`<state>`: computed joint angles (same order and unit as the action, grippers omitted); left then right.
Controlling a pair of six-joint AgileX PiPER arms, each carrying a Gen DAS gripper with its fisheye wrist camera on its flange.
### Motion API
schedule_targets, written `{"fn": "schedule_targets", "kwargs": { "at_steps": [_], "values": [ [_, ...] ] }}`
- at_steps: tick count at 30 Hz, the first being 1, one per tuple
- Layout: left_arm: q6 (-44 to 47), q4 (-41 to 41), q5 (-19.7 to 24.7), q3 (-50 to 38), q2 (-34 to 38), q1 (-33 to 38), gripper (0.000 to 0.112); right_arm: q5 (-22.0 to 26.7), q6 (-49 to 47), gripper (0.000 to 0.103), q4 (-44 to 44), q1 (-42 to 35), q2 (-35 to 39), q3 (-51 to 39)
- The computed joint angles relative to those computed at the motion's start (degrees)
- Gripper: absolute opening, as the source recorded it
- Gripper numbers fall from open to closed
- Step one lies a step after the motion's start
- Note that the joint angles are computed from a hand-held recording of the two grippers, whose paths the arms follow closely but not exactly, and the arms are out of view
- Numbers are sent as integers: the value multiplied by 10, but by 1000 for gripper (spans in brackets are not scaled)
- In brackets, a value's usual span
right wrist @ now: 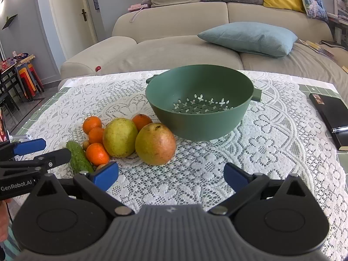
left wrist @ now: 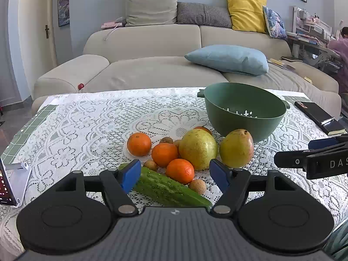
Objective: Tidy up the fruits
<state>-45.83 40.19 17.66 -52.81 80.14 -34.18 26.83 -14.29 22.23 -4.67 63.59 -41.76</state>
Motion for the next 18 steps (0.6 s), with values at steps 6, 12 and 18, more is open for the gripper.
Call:
{"fn": "schedule_targets", "kwargs": {
  "at_steps": [6, 12, 18],
  "values": [
    [8, -8, -1, -1, 0, 1, 85, 1, 6, 99, -6, 1, 0, -1],
    [-1, 1, -4, 1, -1, -2, 84, 1, 22, 99, -18, 3, 0, -2],
    [-10, 7, -6, 2, -2, -4, 84, -2, 44, 99, -41, 10, 1, -3]
  ]
}}
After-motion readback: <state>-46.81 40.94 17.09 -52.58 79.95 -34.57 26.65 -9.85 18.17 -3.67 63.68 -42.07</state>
